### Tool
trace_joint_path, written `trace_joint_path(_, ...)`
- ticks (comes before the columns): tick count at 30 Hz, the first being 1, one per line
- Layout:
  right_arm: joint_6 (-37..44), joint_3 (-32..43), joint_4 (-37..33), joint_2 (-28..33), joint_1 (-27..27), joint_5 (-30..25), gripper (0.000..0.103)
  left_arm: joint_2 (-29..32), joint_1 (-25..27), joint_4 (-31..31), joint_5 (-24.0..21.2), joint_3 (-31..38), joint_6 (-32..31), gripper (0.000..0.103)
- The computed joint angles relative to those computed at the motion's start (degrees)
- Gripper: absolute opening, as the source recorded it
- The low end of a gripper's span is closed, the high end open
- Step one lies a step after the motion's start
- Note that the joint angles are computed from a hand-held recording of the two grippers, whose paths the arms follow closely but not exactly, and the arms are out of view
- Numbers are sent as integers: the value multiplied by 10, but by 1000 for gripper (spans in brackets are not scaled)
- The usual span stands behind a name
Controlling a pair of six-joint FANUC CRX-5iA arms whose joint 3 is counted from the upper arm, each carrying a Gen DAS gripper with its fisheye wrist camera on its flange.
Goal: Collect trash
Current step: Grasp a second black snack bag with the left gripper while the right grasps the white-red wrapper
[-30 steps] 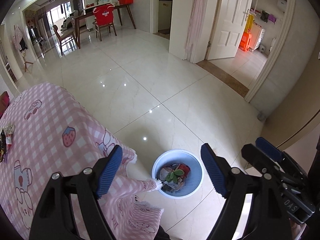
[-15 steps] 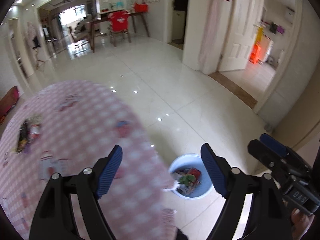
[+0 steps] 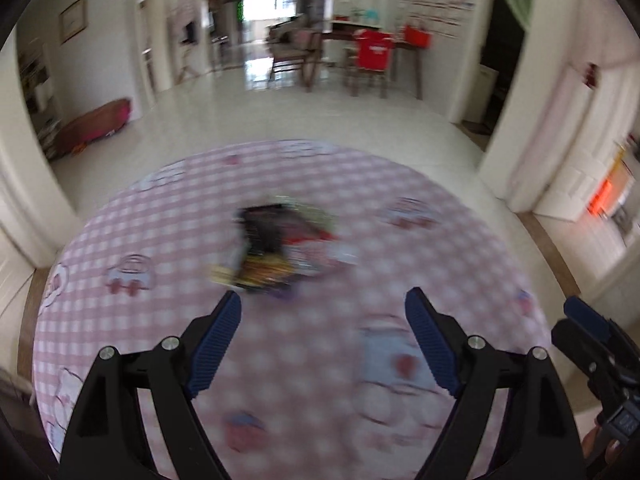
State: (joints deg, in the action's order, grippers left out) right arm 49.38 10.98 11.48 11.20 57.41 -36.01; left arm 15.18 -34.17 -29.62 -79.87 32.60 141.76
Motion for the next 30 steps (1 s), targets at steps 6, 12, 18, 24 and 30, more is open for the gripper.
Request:
trace_joint_path(6, 77, 153, -66, 109, 4, -73, 70, -9, 54, 33, 36, -38, -23, 82)
trace_joint_path(12, 117, 262, -99, 179, 3, -131, 70, 20, 90, 76, 53, -33, -72, 51)
trace_joint_path(18, 145, 348, -119, 230, 3, -177, 69, -18, 104, 95, 117, -90, -64, 16)
trace_joint_path(24, 169, 473, -136, 305, 5, -249, 61, -72, 101, 79, 151, -140, -32, 16)
trace_joint_path(30, 188, 624, -143, 394, 8, -343, 28, -82, 88, 60, 135, -141, -18, 15)
